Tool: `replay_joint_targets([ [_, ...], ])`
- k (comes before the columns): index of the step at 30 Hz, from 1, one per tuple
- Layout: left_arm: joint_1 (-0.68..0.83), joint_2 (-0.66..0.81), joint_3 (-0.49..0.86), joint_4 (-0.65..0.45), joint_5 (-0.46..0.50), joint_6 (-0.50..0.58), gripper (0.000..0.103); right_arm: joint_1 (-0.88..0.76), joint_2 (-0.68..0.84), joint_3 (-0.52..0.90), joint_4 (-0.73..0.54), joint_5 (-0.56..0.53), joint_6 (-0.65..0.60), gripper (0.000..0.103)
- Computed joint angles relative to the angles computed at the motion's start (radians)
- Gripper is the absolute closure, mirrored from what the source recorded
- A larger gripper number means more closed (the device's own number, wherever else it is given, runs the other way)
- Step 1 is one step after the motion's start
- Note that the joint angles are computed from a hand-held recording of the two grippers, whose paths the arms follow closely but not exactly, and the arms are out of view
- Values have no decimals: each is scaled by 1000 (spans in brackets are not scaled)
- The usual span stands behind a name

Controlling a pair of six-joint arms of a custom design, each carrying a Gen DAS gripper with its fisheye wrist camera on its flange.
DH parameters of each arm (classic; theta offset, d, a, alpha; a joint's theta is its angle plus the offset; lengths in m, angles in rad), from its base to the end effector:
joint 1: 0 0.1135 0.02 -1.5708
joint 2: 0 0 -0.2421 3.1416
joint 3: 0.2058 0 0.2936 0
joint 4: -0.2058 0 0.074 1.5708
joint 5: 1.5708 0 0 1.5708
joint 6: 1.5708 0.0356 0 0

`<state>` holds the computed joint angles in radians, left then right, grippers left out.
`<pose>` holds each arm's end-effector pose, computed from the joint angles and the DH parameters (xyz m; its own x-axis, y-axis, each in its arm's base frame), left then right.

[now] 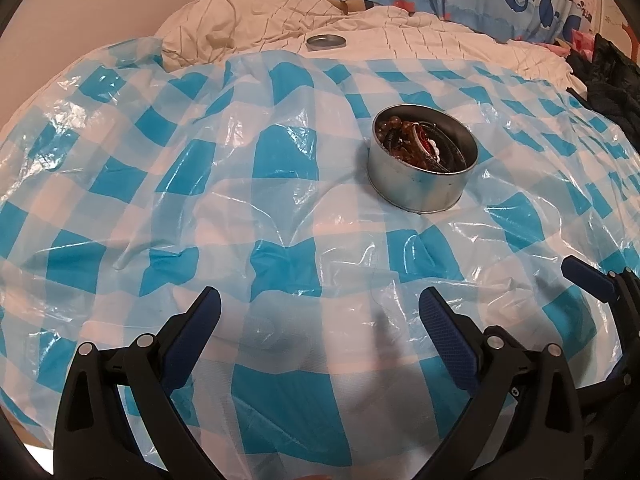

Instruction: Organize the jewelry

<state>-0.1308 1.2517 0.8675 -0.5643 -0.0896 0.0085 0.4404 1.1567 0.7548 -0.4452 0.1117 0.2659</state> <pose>0.2947 -0.0356 0.2023 -0.8049 0.1144 -0.5823 0.0851 0.9933 0.0777 0.2577 0.1170 0.1960 -0.7478 -0.0637 -0.6608 -0.1662 0.9817 0.0934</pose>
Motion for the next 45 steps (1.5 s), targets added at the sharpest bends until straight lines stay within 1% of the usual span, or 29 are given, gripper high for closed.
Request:
replay_joint_targets([
  [20, 5, 6, 7, -2, 5, -1, 8, -10, -4, 2, -7, -3, 0, 7],
  [45, 4, 2, 3, -1, -12, -8, 8, -10, 13, 7, 1, -2, 4, 7],
])
